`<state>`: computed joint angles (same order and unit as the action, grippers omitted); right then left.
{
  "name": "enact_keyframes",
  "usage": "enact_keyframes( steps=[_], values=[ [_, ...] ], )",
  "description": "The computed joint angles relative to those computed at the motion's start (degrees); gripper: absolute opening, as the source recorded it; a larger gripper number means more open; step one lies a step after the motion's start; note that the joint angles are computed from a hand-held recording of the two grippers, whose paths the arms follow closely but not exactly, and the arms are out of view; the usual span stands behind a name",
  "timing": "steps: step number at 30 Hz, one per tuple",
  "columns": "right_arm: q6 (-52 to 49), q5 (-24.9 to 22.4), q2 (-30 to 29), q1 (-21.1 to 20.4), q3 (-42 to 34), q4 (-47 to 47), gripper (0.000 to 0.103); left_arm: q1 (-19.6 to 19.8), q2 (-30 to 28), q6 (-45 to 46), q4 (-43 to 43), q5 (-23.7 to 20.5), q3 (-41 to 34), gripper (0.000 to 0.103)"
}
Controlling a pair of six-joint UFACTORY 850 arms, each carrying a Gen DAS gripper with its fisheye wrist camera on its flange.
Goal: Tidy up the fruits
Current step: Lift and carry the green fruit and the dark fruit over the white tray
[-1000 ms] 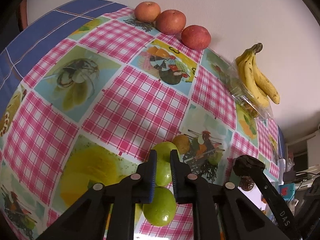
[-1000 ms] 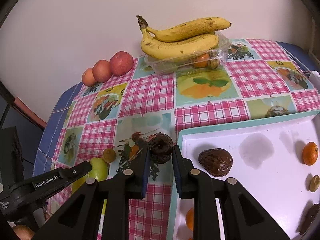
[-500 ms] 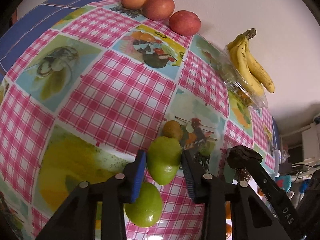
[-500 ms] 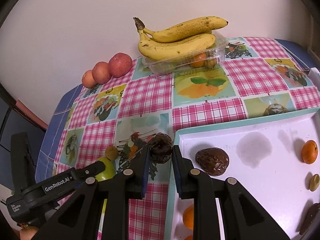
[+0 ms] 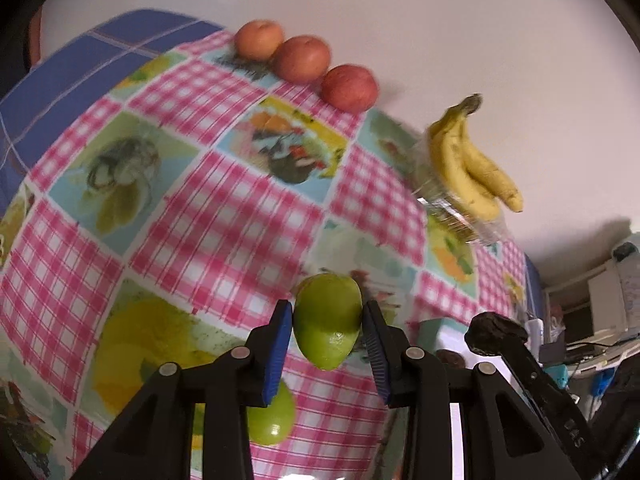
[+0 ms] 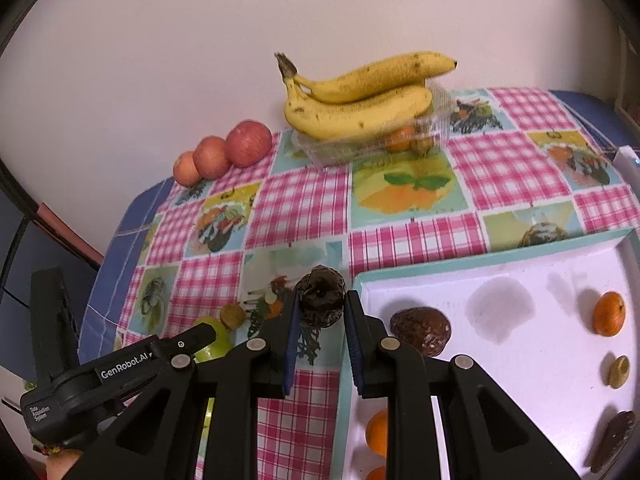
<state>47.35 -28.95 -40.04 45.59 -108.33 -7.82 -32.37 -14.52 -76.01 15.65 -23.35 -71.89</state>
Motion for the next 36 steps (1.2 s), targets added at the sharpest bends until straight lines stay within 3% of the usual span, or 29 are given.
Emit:
enact_keyframes(
  steps=[7, 22, 28, 36],
  values=[
    [6.0, 0.2, 4.1, -1.6, 4.8, -5.0, 0.023, -2.3, -2.0, 2.1, 0.1, -0.5, -4.6, 0.038],
    [21.8, -0.3, 16.3, -8.3, 22.8, -13.4, 0.023, -9.0, -12.8, 19.6, -12.3, -4.9, -18.0, 0.038],
    [20.8, 0.9, 17.7, -9.1, 24.9, -12.3, 0.023, -10.5, -16.1, 20.3, -11.2, -8.7, -21.6, 0.038],
    [13.9, 0.6, 15.3, -8.8, 23.2, -6.5, 0.023, -10.6, -17.1, 19.1, -9.8, -10.2, -21.7, 0.038]
  ],
)
